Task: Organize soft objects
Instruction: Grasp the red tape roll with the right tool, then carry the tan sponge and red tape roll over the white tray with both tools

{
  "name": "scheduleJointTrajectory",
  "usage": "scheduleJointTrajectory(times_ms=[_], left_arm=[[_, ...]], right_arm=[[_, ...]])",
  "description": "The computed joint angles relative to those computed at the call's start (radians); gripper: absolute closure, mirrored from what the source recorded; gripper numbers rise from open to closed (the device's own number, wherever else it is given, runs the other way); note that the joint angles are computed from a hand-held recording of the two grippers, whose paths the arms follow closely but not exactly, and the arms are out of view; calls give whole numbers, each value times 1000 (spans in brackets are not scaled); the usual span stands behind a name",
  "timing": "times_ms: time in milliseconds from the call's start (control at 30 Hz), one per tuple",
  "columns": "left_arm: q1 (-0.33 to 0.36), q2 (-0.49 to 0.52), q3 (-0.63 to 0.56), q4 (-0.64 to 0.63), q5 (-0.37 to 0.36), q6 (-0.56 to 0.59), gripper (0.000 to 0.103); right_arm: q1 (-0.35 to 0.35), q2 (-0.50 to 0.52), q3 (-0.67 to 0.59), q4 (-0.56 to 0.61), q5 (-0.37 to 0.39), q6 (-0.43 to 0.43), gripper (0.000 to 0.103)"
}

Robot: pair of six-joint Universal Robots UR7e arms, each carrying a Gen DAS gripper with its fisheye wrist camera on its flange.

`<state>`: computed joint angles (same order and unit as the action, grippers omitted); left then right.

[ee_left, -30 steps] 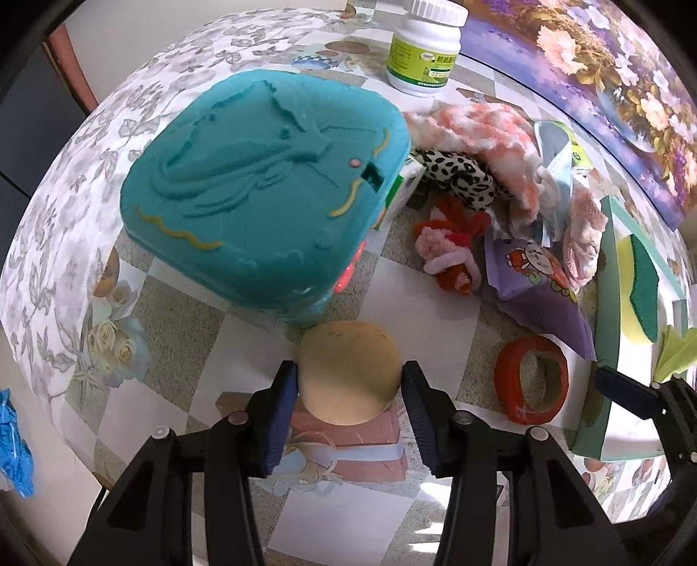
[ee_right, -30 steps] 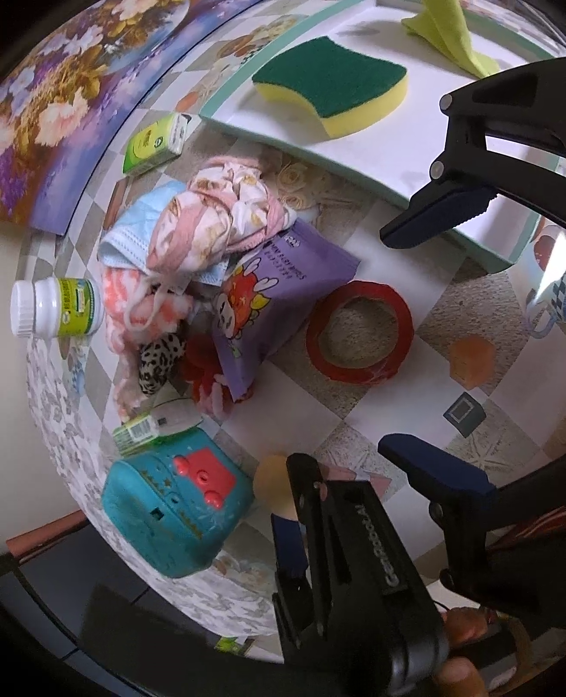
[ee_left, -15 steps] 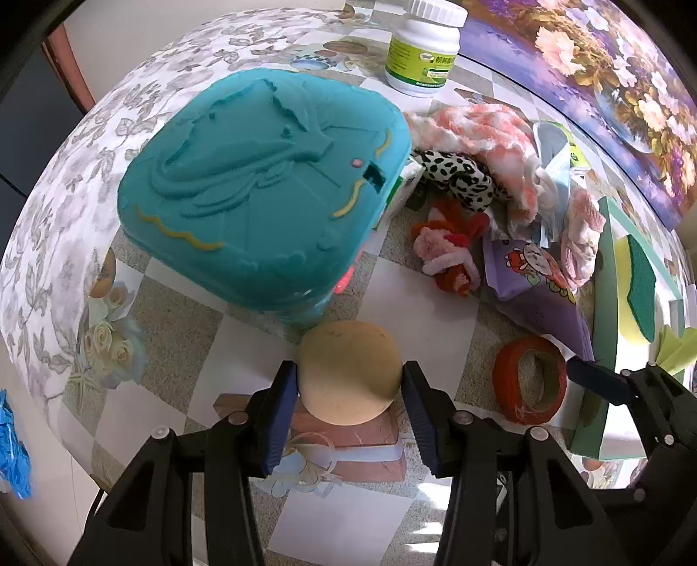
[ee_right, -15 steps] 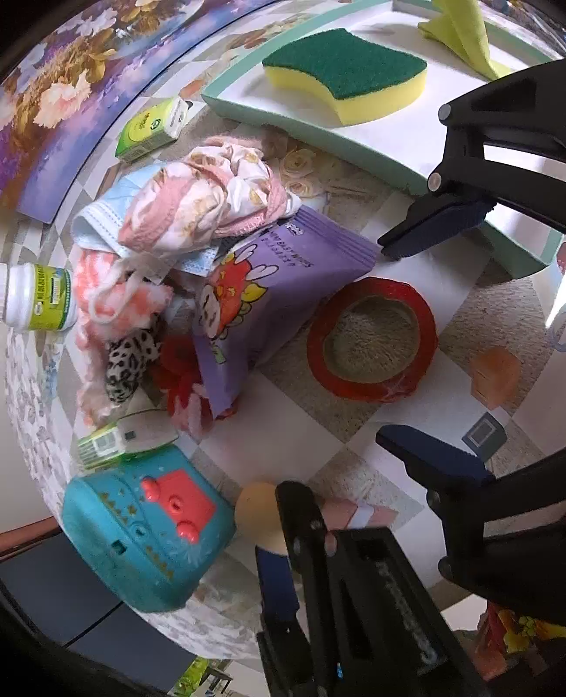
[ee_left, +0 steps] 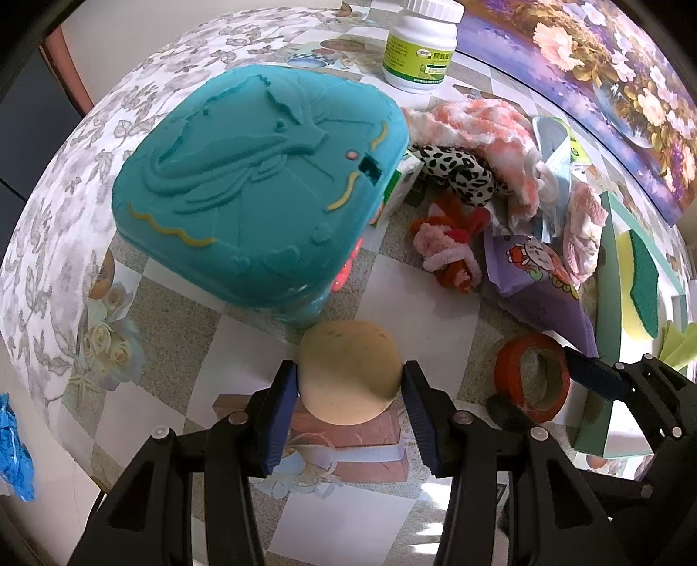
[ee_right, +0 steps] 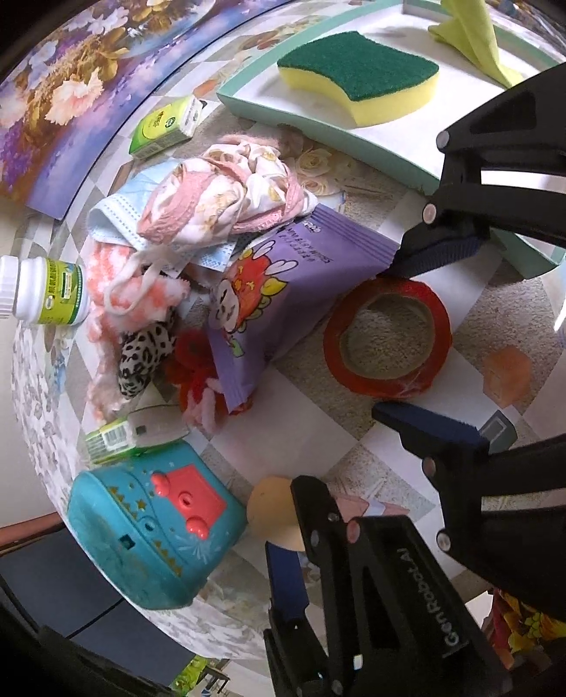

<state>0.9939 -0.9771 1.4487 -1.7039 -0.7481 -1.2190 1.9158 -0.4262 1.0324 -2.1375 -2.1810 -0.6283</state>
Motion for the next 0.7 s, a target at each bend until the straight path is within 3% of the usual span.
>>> scheduleJointTrajectory(times_ms=[333, 700], left_arm=[[-14, 11, -10, 30, 8, -16, 53], [-60, 36, -50, 69, 42, -40, 53]], right_arm=[[1, -49, 34, 32, 7, 11, 47], [-7, -106, 21, 95, 53, 91, 47]])
